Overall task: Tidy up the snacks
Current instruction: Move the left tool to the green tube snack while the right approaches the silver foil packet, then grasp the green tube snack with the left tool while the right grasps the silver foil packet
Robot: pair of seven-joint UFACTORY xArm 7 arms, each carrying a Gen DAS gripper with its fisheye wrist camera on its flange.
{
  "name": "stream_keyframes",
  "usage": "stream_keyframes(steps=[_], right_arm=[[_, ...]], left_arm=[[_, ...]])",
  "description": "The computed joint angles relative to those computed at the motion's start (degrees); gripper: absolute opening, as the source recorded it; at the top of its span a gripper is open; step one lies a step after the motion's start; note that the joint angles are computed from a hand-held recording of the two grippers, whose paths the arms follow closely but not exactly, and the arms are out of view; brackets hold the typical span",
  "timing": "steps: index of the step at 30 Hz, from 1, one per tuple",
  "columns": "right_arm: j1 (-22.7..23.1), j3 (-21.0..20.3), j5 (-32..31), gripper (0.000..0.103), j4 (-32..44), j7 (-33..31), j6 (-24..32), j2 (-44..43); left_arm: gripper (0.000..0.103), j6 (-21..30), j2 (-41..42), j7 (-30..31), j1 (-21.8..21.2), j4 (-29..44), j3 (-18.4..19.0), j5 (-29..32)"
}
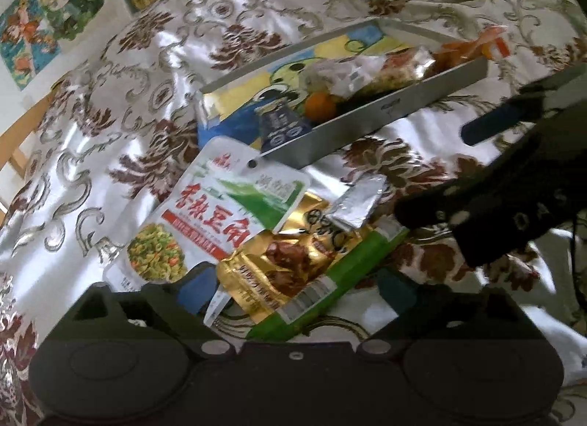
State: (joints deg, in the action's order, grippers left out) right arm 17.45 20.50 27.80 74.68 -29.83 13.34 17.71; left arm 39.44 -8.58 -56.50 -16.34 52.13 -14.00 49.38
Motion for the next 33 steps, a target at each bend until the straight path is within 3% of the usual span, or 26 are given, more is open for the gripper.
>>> stream_keyframes(steps=[6, 13, 22, 28, 31, 33], right_arm=[[1.41, -1.86, -5.42, 0.097, 1.92, -0.13, -0.15, 1.73], [2.67, -3.12, -13.05, 0.09, 5.07, -1.26, -0.01, 4.63], [5.72, -4.8, -21.76, 0.076, 8.17, -3.41, -0.99, 8.15], [5.11, -2.66, -23.91, 0.075, 11.02, -8.15, -2.2, 11.42], [3.02, 0.24, -22.03, 0.072, 13.81, -10.63, -0.61, 13.58], [0.73, 3.22, -19.31, 0.055, 15.67, -13.64, 1.97, 14.81]], left_arm=[[0.074, -0.54, 0.32, 2.08, -0.26, -0.31, -0.06, 0.82], [0.042, -5.34, 0.52, 7.2, -0.24, -1.31, 0.6, -0.51], [0.045, -4.31, 2.15, 9.34, -0.92, -0.52, 0.62, 2.98], [0.046, -5.37, 2.16, 9.75, -0.78, -0.75, 1.08, 2.76], [0.046, -5.78, 2.12, 9.53, -0.65, -0.87, 1.15, 2.79], [0.046, -6.07, 2.08, 9.38, -0.57, -0.98, 1.17, 2.83]])
